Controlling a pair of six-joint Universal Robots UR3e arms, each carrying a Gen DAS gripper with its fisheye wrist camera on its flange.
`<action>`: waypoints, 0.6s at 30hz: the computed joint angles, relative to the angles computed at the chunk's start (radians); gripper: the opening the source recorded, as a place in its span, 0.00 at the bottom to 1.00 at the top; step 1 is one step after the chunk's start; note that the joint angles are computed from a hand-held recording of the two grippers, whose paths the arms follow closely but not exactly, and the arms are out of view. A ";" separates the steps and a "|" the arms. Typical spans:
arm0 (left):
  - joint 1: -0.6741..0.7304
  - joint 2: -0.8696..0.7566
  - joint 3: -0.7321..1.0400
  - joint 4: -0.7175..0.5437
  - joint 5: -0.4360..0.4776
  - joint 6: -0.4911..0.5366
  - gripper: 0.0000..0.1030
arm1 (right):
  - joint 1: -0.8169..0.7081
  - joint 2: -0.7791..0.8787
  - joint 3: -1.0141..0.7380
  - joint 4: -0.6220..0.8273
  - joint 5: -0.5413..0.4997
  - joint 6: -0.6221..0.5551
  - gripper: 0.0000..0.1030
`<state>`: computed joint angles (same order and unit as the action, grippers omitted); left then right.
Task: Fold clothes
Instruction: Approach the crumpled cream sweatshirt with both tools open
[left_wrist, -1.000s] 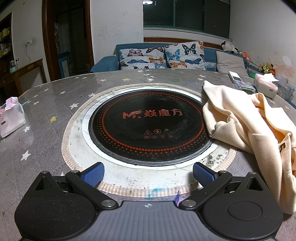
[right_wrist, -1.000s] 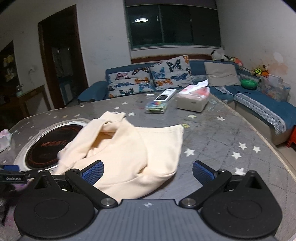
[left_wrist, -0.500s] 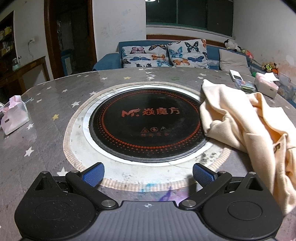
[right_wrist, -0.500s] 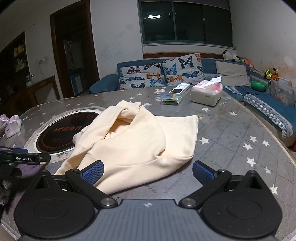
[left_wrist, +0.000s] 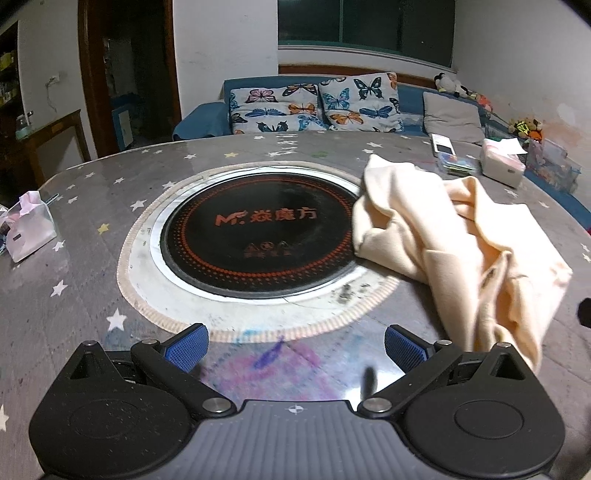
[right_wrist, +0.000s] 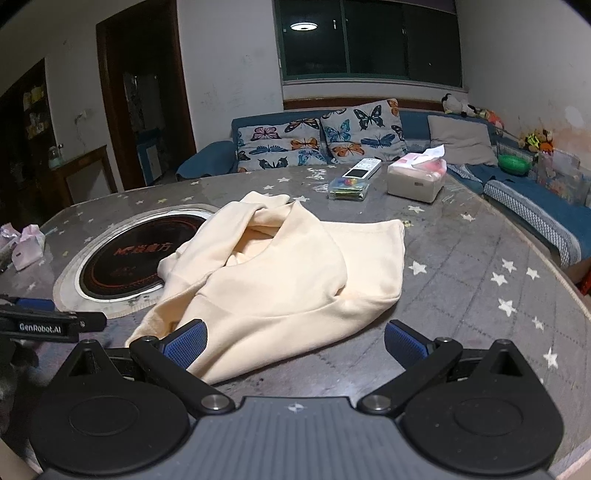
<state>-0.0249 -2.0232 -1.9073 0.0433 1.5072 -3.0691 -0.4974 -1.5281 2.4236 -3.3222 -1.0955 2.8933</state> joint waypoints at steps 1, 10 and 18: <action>-0.005 0.008 -0.006 -0.005 0.002 -0.001 1.00 | 0.001 -0.007 0.006 0.003 0.001 0.005 1.00; -0.035 0.063 -0.062 -0.010 0.009 0.001 1.00 | 0.001 -0.078 0.067 0.033 -0.002 0.002 1.00; -0.049 0.116 -0.129 0.022 0.008 0.014 1.00 | -0.009 -0.159 0.127 0.068 0.013 -0.009 1.00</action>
<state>-0.0744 -1.9075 -2.0365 0.0651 1.5148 -3.0556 -0.5067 -1.6873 2.5506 -3.2540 -1.0829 2.8848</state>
